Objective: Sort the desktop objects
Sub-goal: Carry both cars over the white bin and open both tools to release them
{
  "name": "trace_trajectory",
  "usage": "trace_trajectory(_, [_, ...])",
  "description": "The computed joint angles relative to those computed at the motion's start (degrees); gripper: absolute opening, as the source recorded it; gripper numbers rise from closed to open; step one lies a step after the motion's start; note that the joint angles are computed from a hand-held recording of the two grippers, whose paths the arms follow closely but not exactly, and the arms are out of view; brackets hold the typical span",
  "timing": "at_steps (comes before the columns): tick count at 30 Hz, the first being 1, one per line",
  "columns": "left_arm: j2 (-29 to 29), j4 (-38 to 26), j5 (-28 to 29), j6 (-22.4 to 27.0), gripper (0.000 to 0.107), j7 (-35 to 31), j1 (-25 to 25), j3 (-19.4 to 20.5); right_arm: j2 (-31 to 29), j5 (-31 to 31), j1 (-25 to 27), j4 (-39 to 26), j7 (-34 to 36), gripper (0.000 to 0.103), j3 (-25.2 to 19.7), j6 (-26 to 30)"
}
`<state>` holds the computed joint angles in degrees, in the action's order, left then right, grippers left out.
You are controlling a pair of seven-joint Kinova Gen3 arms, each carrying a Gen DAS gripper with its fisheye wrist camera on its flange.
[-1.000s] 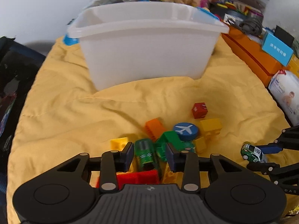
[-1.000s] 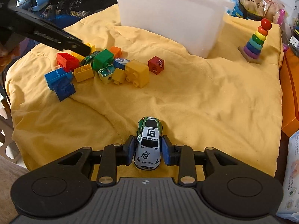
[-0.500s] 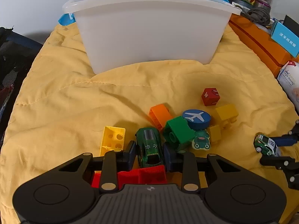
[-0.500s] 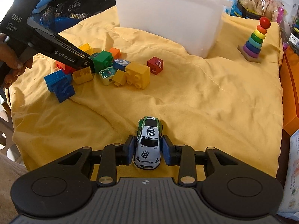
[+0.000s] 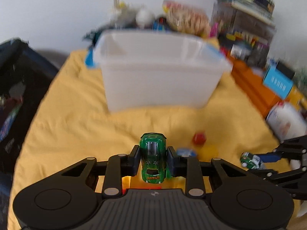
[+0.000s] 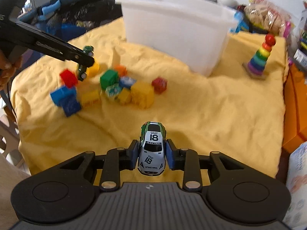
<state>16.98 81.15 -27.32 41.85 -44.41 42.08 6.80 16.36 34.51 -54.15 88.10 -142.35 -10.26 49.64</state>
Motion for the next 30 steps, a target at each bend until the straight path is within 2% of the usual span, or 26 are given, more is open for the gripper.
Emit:
trace_trajectory(4, [-0.5, -2.2, -3.8, -2.3, 0.033, 1.8, 1.2, -1.2, -0.9, 4.0, -0.5, -0.6, -2.7, 0.033, 1.2, -0.5])
trace_trajectory(8, [0.6, -5.8, -5.6, -3.1, 0.033, -0.6, 1.3, -1.3, -1.1, 7.3, 0.1, -2.0, -3.7, 0.033, 1.6, -0.9])
trace_trajectory(14, [4.3, -13.2, -4.5, -4.2, 0.033, -5.8, 0.0, -2.6, 0.4, 11.7, 1.4, -5.9, -2.8, 0.033, 3.1, -2.3])
trace_trajectory(17, [7.5, -18.3, -3.6, -4.2, 0.033, -8.2, -0.4, -4.2, 1.8, 13.6, 2.4, -9.4, -2.3, 0.033, 4.6, -4.8])
trace_trajectory(20, [11.2, -24.4, -1.8, -3.0, 0.033, -11.0, -1.1, -5.2, 5.2, 15.6, 2.2, -15.0, -2.5, 0.033, 7.3, -4.9])
trace_trajectory(23, [16.0, -32.3, 2.9, 3.2, 0.033, -16.8, -3.0, -4.2, 10.0, 11.1, 3.9, -22.9, 1.1, 0.034, 8.0, -3.5])
trace_trajectory(25, [18.5, -36.5, 6.7, 7.1, 0.035, -18.3, -4.0, -3.8, 13.1, 8.1, 4.3, -27.3, 3.8, 0.035, 8.6, -1.6])
trace_trajectory(27, [18.7, -36.4, 7.0, 7.9, 0.042, -19.0, -2.7, -5.6, 15.6, 5.7, 4.0, -30.5, 6.6, 0.039, 9.6, 0.5])
trace_trajectory(28, [18.0, -34.8, 6.0, 7.1, 0.049, -18.1, -1.1, -7.6, 16.0, 4.6, 4.6, -30.9, 7.6, 0.039, 9.1, 0.7])
trace_trajectory(30, [15.5, -29.6, 4.2, 3.5, 0.057, -15.2, 0.4, -9.3, 14.7, 3.5, 3.8, -28.5, 6.6, 0.041, 10.7, -1.7])
